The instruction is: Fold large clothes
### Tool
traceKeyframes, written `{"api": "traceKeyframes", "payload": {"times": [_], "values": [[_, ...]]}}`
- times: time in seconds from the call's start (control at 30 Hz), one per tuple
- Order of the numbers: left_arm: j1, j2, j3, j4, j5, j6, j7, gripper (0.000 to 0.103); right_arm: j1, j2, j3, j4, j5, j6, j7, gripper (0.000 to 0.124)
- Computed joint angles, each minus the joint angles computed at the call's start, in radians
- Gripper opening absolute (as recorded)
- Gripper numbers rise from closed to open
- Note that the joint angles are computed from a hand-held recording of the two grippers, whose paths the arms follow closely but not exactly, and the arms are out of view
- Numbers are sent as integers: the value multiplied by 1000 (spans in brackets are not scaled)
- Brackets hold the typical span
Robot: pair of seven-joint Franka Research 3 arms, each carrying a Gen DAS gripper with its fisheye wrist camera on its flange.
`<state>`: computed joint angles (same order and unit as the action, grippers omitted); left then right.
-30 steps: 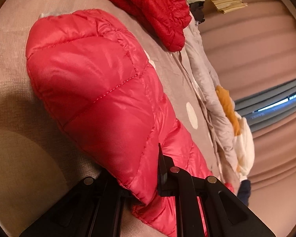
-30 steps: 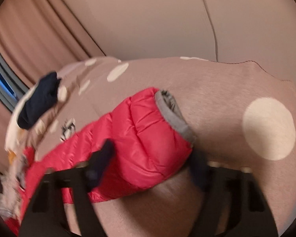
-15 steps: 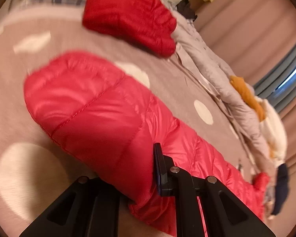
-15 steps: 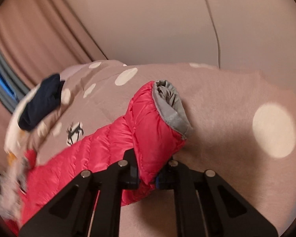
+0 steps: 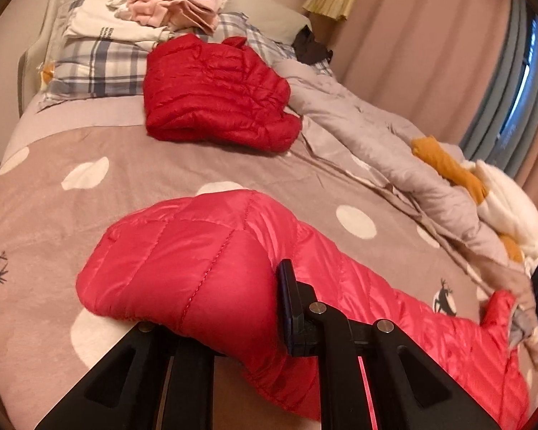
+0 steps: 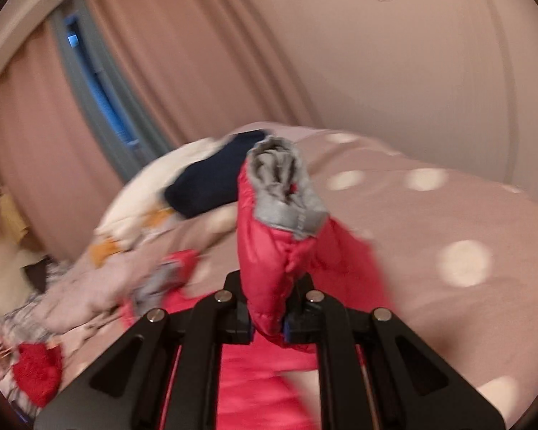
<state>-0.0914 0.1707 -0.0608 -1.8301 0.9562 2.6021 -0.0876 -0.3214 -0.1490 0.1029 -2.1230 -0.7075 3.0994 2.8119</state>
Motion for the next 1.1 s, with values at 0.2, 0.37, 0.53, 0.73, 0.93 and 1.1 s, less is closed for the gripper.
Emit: {"api": "traceKeyframes", "payload": {"times": [0.2,0.37,0.53,0.73,0.93,1.1], "values": [[18,-1,-7,-18,-95,23,103,13,343,179,-85,138,647,27,-617,11],[0,14,-9,4,-104,-30,152,13,401,275,-22,249,841,-73,-870,11],[8,39,-15,21,-196,-15,218,13,517,340,-100,330,755,-205,-823,14],[6,36,-5,10,-233,1,226,12,595,401,-135,383,778,-259,-718,15],[10,34,-4,2,-264,12,240,13,627,436,-127,425,794,-362,-638,15],[6,34,-1,3,-259,8,241,13,640,445,-130,443,746,-397,-628,26]]}}
